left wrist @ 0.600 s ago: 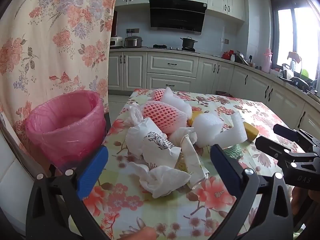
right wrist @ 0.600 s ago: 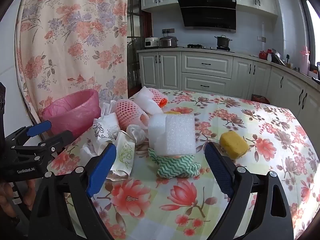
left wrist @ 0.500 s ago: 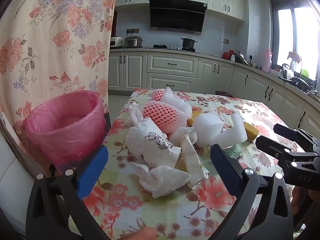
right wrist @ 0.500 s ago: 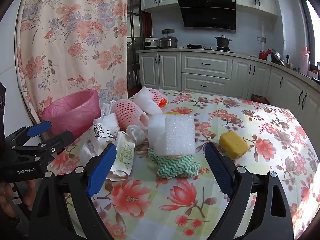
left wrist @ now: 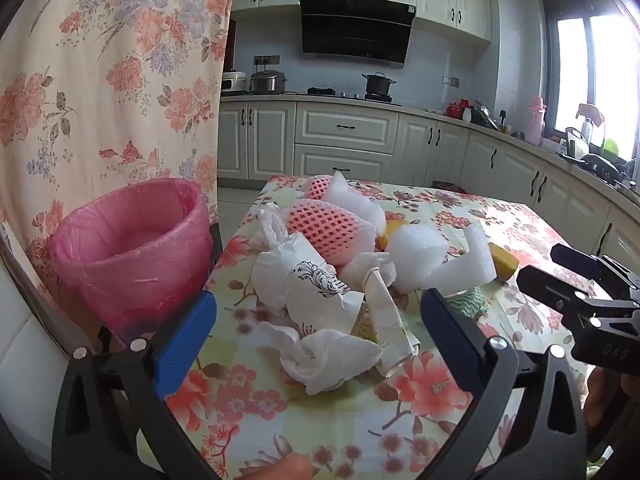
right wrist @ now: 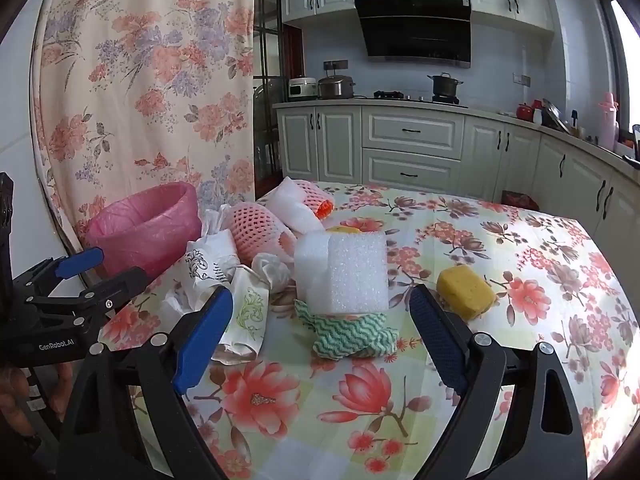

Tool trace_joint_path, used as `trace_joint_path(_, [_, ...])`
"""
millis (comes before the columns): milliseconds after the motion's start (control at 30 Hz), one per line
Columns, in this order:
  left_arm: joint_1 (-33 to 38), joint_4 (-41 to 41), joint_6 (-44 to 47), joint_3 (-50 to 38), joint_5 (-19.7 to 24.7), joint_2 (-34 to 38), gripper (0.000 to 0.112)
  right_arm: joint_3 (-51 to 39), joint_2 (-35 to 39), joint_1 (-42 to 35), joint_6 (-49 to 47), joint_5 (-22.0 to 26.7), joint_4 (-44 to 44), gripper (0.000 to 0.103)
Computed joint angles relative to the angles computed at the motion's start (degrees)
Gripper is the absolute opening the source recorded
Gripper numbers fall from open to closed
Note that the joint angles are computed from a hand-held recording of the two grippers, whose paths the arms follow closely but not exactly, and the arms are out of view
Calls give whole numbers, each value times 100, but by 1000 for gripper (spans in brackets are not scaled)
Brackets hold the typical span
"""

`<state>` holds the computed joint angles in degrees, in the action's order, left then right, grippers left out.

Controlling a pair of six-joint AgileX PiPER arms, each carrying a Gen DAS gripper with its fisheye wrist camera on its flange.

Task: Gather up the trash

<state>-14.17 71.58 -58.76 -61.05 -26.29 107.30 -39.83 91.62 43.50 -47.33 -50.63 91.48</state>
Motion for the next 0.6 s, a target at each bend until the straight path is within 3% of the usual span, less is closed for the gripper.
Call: trace_joint_path(600, [0,1,-9,-31,13,14,99,-46,8,68,-56,-74,63,85])
